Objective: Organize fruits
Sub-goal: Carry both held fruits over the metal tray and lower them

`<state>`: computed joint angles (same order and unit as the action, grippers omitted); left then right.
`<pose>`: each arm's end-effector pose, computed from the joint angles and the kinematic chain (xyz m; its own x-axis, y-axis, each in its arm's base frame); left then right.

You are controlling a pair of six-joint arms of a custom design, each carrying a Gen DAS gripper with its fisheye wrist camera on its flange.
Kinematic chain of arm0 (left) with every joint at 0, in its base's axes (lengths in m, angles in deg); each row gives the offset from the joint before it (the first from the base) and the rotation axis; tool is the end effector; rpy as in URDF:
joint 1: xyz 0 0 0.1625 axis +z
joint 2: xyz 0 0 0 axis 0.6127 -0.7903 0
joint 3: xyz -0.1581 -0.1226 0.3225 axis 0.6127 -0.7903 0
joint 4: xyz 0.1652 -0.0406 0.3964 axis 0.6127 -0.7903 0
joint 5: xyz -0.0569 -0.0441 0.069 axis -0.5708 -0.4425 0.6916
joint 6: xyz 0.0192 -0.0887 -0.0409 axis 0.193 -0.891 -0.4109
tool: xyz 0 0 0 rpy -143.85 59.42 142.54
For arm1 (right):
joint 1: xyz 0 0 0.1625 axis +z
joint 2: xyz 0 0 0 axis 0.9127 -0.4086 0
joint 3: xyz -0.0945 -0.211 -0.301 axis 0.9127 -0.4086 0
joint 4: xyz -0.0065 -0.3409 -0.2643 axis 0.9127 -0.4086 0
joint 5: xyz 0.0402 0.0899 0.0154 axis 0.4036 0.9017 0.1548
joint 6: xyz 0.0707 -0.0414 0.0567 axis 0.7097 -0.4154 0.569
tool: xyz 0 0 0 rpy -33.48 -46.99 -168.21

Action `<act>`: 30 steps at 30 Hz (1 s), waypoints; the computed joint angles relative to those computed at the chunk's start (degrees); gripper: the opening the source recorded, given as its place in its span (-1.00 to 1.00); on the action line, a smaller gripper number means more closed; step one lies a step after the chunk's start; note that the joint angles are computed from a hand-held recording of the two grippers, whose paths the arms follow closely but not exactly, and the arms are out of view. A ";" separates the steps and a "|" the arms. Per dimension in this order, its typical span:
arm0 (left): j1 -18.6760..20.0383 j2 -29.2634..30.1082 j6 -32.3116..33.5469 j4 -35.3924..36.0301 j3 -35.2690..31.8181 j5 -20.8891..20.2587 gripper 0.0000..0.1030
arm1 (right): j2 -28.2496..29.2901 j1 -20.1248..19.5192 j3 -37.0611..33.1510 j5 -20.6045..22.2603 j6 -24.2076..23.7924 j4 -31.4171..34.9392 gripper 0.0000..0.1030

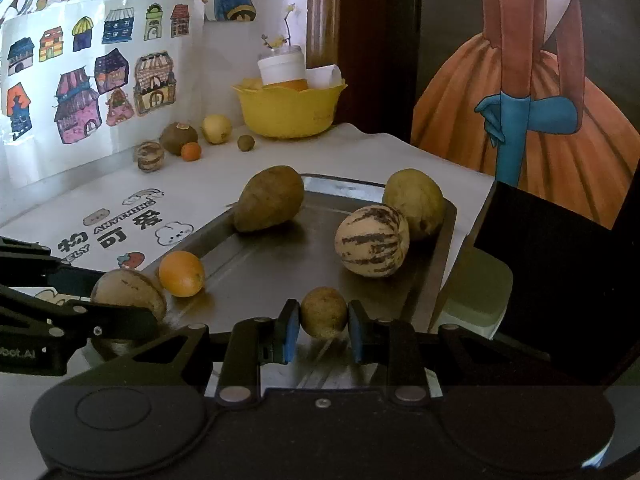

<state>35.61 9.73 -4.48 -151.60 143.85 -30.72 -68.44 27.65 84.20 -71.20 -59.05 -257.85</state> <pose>-0.0204 -0.6799 0.1376 -0.7647 0.3037 -0.5683 0.6035 0.6469 -0.4662 0.1501 -0.7235 -0.0502 -0.6894 -0.2834 0.6667 -0.6856 0.5523 -0.4742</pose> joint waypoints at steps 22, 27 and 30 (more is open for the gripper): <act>0.17 1.10 0.37 -0.71 -0.36 -0.01 0.03 | 0.56 -0.56 -0.18 0.12 0.06 -0.34 -0.42; 0.19 0.76 0.53 -0.41 0.08 -0.07 0.04 | 0.32 -0.55 0.21 0.20 0.15 -0.44 -0.40; 0.20 0.21 0.41 -0.77 0.59 -0.35 0.04 | -0.01 -0.54 0.63 0.41 0.27 -0.62 -0.34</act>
<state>35.81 9.94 -4.07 -152.37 144.44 -31.06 -68.44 27.10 84.83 -70.80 -58.79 -258.47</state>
